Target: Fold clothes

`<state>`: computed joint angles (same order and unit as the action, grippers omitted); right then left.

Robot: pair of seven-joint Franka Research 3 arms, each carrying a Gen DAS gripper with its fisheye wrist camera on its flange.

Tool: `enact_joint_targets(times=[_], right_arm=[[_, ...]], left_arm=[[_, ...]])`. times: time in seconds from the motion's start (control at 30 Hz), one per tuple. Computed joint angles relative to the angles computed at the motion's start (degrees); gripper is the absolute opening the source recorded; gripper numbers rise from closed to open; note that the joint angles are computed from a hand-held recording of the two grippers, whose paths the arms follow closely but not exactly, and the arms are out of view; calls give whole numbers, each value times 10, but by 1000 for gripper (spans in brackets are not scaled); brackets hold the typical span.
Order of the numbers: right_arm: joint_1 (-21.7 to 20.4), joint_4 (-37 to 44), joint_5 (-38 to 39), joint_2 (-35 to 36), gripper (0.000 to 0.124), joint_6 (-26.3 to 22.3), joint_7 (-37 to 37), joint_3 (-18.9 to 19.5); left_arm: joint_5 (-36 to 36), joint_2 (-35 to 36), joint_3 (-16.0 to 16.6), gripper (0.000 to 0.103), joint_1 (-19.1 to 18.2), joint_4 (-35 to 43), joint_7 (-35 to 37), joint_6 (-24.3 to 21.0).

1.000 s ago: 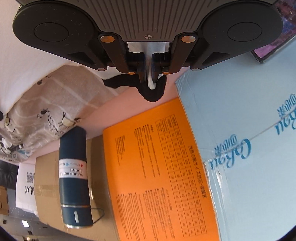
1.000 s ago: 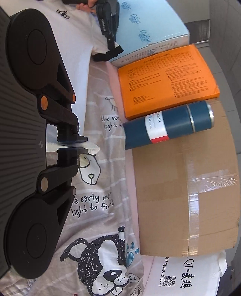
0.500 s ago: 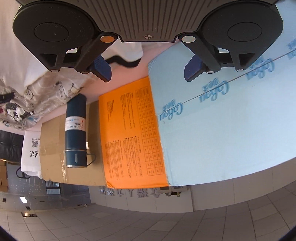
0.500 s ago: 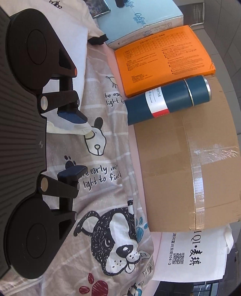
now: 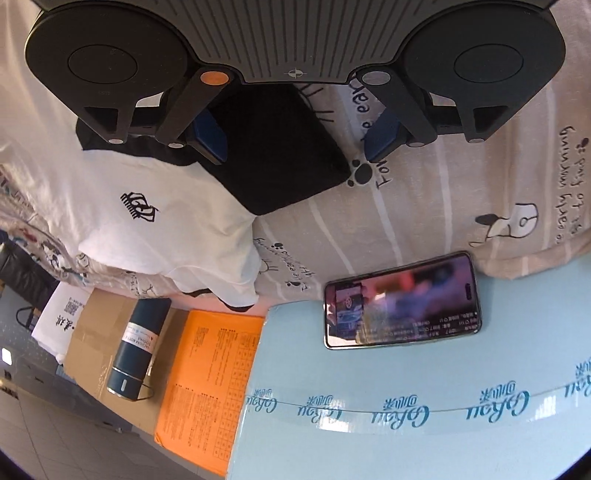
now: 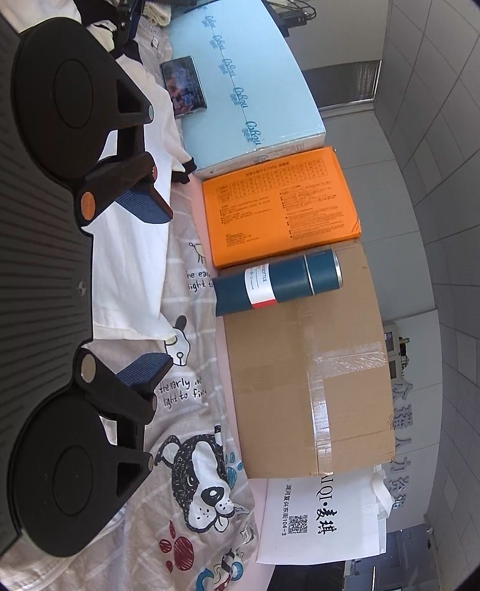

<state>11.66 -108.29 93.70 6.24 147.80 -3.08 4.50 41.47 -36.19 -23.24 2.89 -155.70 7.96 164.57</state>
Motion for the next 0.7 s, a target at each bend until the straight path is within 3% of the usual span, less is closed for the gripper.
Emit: enact_joint_targets(times=[0.03,0.07,0.13,0.17,0.27,0.4,0.47,0.57,0.7], right_arm=[[-1,-16,-2,-12,75,-4,3,0],[-1,-34,-4,-25,75,-9,5,-1],[3,-71,-9,-54,75,-18,7,-5],[5,-89,-9,-68,75,-22,3,-7],[15,-138,-10,-109,75,-37,-14,-16],[26,-177,-27,-142,75,-49,-9,-26],[31,-193,-47,-153,75,-39,1,-28],[36,-223,-69,-174,75,-15,11,-31],[41,-263,-73,-206,75,30,19,-37]], left_arm=[[9,0,-6,81,16,-5,-20,29],[17,-1,-14,59,35,-8,-38,56],[15,1,-24,9,41,-7,-39,56],[27,-3,-45,8,58,-3,-47,58],[87,-13,-99,9,74,36,-20,-33],[104,29,-59,16,35,61,45,-87],[122,38,-41,30,20,55,53,-90],[139,26,-46,48,13,54,7,-144],[149,-1,-65,58,-12,65,-31,-248]])
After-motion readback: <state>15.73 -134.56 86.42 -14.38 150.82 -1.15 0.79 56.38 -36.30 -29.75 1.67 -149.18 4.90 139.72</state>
